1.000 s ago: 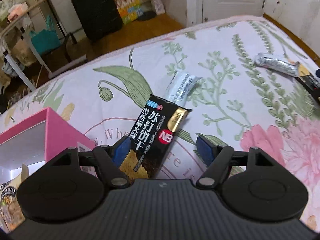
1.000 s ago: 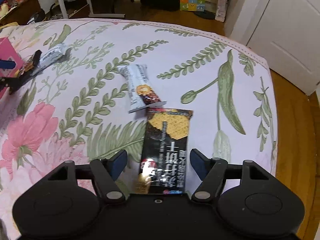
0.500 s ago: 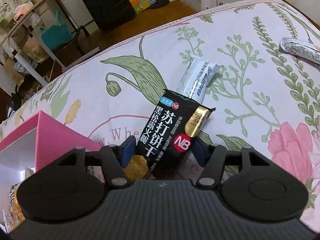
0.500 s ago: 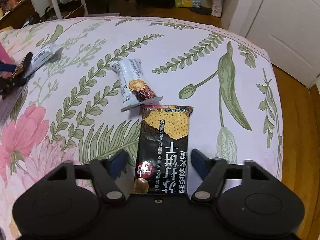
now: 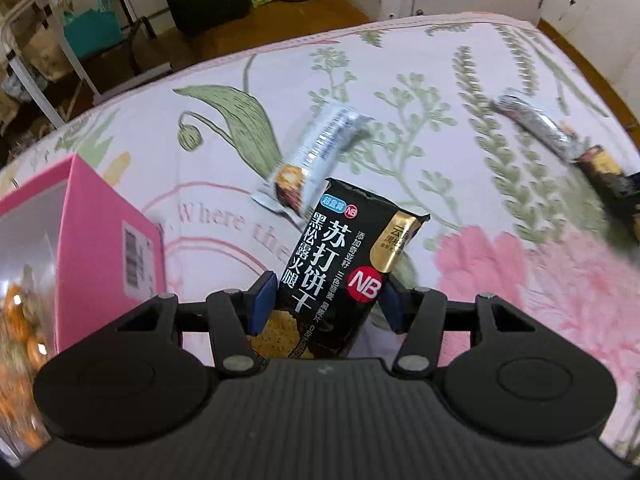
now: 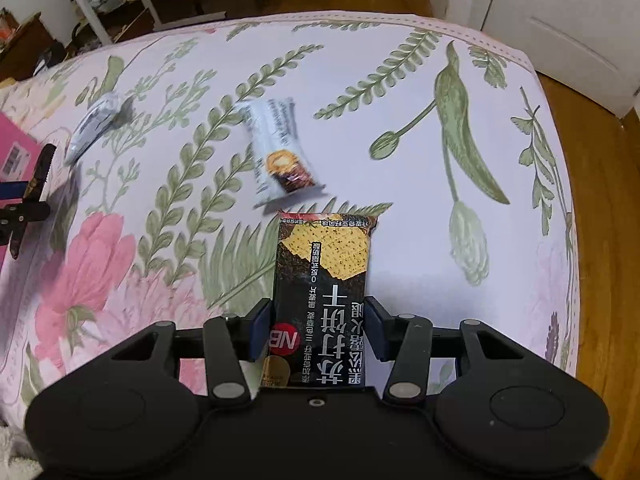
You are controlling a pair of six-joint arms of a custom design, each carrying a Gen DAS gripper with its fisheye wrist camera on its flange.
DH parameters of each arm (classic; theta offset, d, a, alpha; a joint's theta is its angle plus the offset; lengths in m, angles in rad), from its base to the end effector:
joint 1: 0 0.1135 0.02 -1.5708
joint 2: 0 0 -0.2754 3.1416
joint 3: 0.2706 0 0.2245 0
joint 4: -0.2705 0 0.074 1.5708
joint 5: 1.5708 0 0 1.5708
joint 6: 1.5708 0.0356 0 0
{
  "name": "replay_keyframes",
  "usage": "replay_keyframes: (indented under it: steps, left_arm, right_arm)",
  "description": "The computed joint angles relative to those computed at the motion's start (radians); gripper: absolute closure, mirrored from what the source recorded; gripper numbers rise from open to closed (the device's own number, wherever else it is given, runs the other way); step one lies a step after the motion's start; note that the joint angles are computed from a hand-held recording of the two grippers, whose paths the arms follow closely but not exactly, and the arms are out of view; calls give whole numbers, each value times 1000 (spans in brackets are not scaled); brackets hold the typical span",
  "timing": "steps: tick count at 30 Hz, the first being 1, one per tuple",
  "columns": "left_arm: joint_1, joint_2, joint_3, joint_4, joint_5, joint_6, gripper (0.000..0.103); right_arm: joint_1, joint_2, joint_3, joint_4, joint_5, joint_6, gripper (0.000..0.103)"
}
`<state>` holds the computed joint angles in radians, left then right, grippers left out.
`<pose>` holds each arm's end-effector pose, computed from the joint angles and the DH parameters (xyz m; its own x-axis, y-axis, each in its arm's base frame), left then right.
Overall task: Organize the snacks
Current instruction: 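Grasp the black soda cracker packet with both tools and lift it, then carry the cracker packet over the pink box and lower it inside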
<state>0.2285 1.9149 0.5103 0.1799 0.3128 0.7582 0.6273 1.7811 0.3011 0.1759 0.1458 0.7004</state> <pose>0.2406 0.0447 0.0679 -0.7435 0.4988 -0.4454 0.5474 0.8366 0.0231 0.1534 0.1048 0.0675 -0.9514 0.0979 -0.2919 0.0831 0.9946 0.0628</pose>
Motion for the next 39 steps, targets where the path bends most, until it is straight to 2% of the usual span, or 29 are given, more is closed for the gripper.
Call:
replay_keyframes:
  steps: [4,10,15,21,25,29,32,36,39]
  left_arm:
    - [31,-75,-38,-80,18,36,50]
    - [108,-197,-100,-185,48,152,50]
    - [222,-300,-125,-311,84,302,50]
    - [420,-381,-81,-549,111,530,50]
    - [571,-426,-8,-734,109,702,50]
    - [670,-451,102,-919,88,794,50]
    - [731,-426,216,-1056,90,826,50]
    - [814,-379,367,-1176,136,869,50]
    - [872,-276,532,-1281,189,897,50]
  right_arm:
    - [72,-28,30,-78,1,67,49]
    - [192,-100,77,-161,-5,147,49]
    - [271,-135,138,-222,-18,179,49]
    - [398,-188,206,-277,-9,244,49]
    - [488,-207,289,-339,25,228,49]
    - [538,-189,405,-404,15,199,49]
    - [570,-157,521,-461,5,171,49]
    - [598,-58,748,-580,25,94,49]
    - [596,26,906,-616,30,15,49]
